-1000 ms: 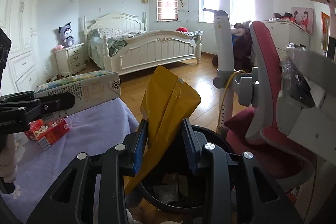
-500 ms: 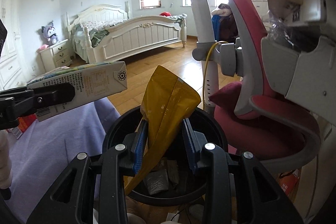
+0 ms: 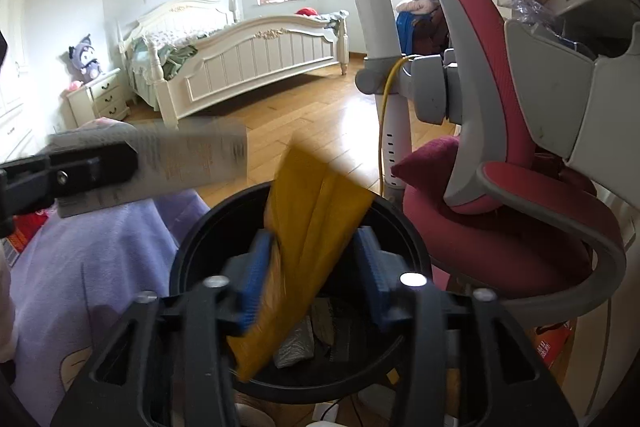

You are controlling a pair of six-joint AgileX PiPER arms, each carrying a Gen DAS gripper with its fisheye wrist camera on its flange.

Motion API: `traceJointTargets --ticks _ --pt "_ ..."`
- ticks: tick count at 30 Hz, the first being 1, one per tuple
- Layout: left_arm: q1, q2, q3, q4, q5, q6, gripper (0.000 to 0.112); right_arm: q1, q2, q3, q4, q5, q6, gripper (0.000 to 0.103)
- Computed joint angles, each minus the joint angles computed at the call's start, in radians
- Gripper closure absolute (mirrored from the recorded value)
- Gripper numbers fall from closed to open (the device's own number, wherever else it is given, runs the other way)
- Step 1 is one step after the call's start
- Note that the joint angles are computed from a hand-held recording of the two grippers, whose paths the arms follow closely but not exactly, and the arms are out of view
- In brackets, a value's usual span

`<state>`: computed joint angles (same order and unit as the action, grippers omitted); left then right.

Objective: Collect trash
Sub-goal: 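Drop the milk carton and yellow wrapper into the black bin with both tools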

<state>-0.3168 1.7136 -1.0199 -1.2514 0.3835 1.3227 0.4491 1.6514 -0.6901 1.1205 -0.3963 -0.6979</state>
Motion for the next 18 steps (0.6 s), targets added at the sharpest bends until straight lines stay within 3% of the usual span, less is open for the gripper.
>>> traceJointTargets --ticks 1,3,11,16,18 --pt "-0.003 -0.011 0.014 -0.052 -0.02 0.055 0.039 -0.008 -0.003 -0.001 -0.002 0.012 -0.002 0.038" --pt "0.0 -0.031 0.035 -0.117 -0.025 0.124 0.03 -0.01 -0.01 0.002 0.011 0.019 -0.013 0.036" --pt "0.088 -0.147 0.109 -0.11 0.019 0.116 0.03 0.055 -0.043 -0.007 0.12 0.006 -0.112 0.036" --pt "0.23 -0.264 0.17 -0.11 0.08 0.124 0.03 0.114 -0.054 -0.065 0.226 0.003 -0.24 0.036" --pt "0.313 -0.299 0.183 -0.098 0.122 0.114 0.025 0.143 -0.051 -0.1 0.275 0.001 -0.301 0.036"
